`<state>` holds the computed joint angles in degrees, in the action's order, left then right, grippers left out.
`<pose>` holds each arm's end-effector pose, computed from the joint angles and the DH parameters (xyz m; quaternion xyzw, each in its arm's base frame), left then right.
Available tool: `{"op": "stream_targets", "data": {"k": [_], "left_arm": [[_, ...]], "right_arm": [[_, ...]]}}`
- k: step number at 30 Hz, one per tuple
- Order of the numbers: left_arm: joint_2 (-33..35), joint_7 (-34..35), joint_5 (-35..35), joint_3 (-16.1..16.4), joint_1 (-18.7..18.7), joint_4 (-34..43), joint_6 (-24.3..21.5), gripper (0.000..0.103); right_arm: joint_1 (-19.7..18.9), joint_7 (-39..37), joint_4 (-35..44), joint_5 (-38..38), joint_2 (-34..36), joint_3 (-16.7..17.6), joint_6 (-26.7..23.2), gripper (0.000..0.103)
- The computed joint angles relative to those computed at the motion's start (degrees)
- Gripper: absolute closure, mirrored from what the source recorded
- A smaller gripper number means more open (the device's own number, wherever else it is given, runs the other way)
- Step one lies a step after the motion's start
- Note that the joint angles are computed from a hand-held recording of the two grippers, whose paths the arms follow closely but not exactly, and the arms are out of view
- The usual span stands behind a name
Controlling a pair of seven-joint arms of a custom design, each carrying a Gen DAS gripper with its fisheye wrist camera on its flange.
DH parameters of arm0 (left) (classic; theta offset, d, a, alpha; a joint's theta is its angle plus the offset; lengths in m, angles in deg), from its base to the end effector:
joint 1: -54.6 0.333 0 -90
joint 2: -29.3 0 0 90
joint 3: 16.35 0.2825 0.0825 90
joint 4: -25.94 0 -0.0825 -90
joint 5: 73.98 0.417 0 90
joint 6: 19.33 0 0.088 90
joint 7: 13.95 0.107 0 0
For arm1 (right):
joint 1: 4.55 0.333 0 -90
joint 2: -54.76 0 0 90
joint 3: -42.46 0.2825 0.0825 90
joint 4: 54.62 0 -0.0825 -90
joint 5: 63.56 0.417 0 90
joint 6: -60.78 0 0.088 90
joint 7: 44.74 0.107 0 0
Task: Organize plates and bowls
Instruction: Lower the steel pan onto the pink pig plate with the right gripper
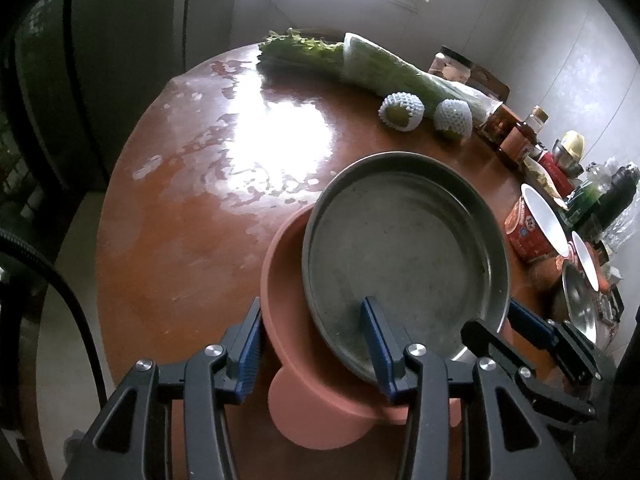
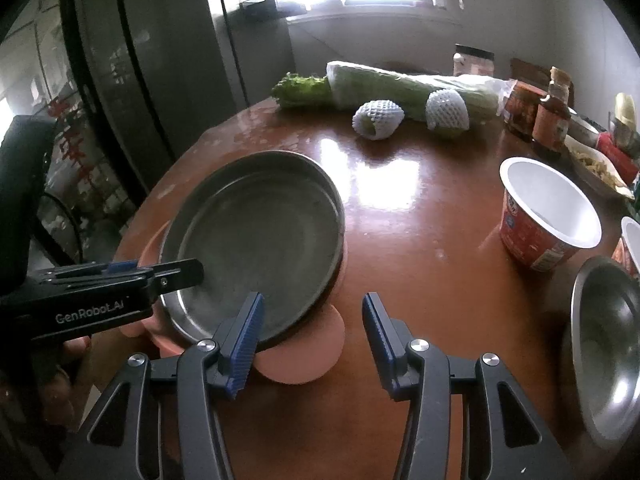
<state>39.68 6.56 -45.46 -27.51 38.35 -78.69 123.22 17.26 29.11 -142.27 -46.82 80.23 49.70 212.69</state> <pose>0.5980 -0.3060 0.4420 -0.8027 0.5191 -0.2448 0.1618 0.6636 0.3427 0.4371 -0.8157 0.4582 -0.1022 0.3380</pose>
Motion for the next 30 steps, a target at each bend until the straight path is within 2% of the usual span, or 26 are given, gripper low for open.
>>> {"op": "stream_targets", "data": {"k": [15, 20, 24, 30], "left_arm": [[7.4, 3.8, -0.2, 0.9, -1.7, 9.3, -1.1, 0.056], [8.2, 3.7, 0.4, 1.5, -2.2, 10.8, -2.4, 0.055], [8.6, 2.8, 2.0, 2.1, -3.0, 12.1, -5.5, 0.055], [7.2, 1.1, 2.9, 2.0, -2.8, 10.6, -6.2, 0.055]], "right_arm": [[-0.5, 1.8, 1.5, -0.7, 1.8, -0.8, 0.9, 0.051], [-1.1, 0.9, 1.6, 0.1, 2.1, -0.3, 1.6, 0.051], [-0.9, 1.1, 1.8, -0.3, 2.2, -0.7, 2.0, 0.051], [-0.6, 2.6, 1.1, -1.2, 1.7, -1.4, 3.4, 0.051]]}}
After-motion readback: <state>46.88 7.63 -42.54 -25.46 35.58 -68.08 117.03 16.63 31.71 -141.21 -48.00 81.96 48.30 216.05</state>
